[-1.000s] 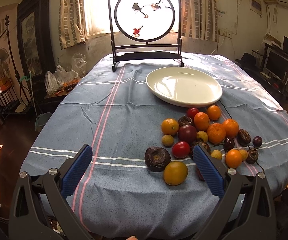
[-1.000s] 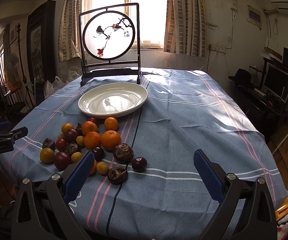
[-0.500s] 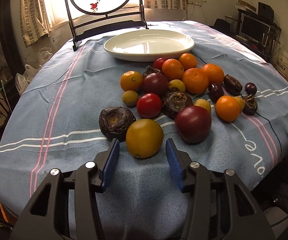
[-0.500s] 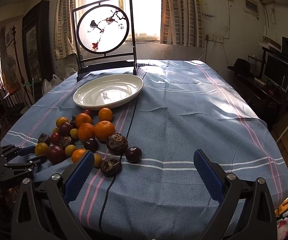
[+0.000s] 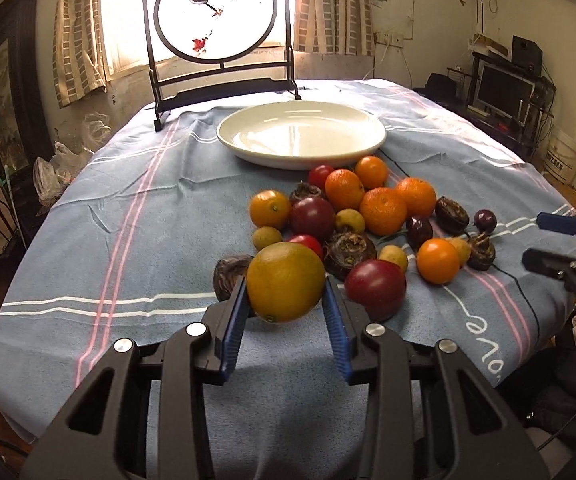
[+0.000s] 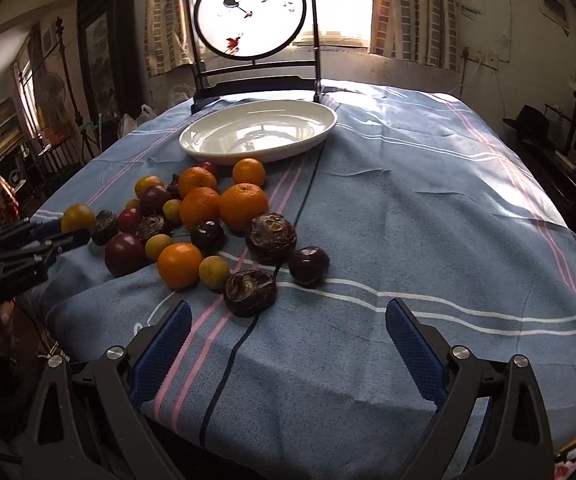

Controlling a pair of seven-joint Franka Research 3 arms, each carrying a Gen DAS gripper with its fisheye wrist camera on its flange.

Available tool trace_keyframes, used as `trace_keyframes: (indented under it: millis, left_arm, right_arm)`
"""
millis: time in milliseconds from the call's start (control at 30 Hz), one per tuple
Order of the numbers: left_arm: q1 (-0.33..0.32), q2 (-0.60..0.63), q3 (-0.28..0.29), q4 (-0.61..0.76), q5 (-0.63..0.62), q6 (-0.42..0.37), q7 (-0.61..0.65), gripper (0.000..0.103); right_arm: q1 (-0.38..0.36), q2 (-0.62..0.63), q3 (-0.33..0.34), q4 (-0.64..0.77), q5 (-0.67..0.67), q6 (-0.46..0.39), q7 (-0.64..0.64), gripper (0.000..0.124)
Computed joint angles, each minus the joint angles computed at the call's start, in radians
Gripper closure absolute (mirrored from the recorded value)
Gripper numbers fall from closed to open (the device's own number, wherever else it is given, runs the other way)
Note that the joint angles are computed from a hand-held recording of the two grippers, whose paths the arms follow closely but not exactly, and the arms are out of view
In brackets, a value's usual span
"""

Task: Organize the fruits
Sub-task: 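Grasp the large yellow citrus with the left gripper, then carry the yellow citrus onto the white plate with left while right grasps and places a brown fruit there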

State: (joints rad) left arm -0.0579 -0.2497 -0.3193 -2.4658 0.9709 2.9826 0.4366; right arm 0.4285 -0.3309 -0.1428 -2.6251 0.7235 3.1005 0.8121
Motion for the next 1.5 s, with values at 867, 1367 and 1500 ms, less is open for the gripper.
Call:
trace_keyframes:
  millis: [867,1367,1500]
  left_arm:
    - [-0.021,0.04,0.061,0.032,-0.214,0.071,0.218,0.067]
    - [-0.136,0.693,0.123,0.894,-0.673,-0.36,0.717,0.066]
    - [-0.131,0.775,0.131,1.034,-0.731,-0.441,0.734,0.057]
  right_arm:
    - [0.003,0.033,-0.011,0.139,0.153,-0.147,-0.187,0.086]
    - [-0.168,0.688,0.076,0.99,-0.144,-0.52,0.245,0.085]
    - [-0.19,0.749,0.114,1.054,-0.193,-0.45,0.279,0.053]
